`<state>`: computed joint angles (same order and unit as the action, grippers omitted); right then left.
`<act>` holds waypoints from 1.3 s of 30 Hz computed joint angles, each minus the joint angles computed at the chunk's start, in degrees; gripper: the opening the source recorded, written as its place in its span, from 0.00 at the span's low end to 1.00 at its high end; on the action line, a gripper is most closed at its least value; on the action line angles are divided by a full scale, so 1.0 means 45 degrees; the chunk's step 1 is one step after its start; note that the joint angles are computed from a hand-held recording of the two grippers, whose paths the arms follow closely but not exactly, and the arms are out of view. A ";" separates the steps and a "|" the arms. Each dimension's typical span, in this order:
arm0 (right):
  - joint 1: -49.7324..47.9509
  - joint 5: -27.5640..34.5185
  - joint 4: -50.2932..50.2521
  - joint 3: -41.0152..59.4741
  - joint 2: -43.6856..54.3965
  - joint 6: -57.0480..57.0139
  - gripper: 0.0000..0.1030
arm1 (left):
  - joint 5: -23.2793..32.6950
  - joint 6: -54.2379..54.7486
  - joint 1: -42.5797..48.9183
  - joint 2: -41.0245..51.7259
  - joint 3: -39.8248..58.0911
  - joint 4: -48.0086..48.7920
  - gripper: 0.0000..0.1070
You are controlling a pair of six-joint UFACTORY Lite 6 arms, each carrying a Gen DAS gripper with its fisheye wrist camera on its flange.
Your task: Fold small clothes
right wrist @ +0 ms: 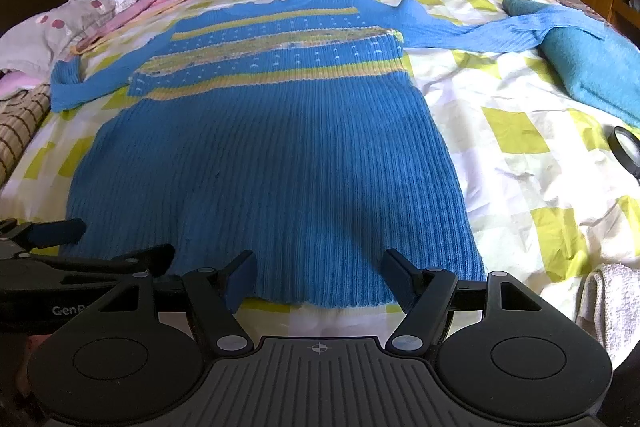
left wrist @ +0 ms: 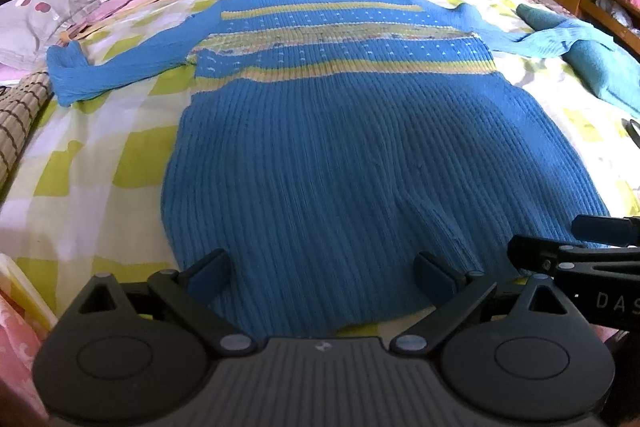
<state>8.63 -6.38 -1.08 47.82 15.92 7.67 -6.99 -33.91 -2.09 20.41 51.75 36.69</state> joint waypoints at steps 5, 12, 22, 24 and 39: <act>-0.0084 -0.0016 -0.0665 0.0061 0.0113 0.0587 0.68 | 0.0017 -0.2796 0.0159 0.0202 0.0223 0.2768 0.96; -0.0109 -0.0031 -0.0871 0.0064 0.0131 0.0804 0.68 | 0.0048 -0.5705 0.0249 0.0401 0.0465 0.5529 0.96; -0.0149 -0.0059 -0.0897 0.0054 0.0150 0.0799 0.68 | 0.0006 -0.2823 0.0180 0.0347 0.0265 0.2655 0.96; -0.0138 -0.0051 -0.0906 0.0066 0.0152 0.0823 0.68 | 0.0063 -0.2715 0.0152 0.0309 0.0270 0.2572 0.96; 0.0046 -0.0280 0.0899 -0.0261 -0.0219 -0.0906 0.68 | -0.0261 0.3744 0.0013 -0.0417 -0.0351 -0.3923 0.96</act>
<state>8.84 -7.64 2.97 46.64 14.93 3.59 -8.17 -17.06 -2.03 18.53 50.17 19.04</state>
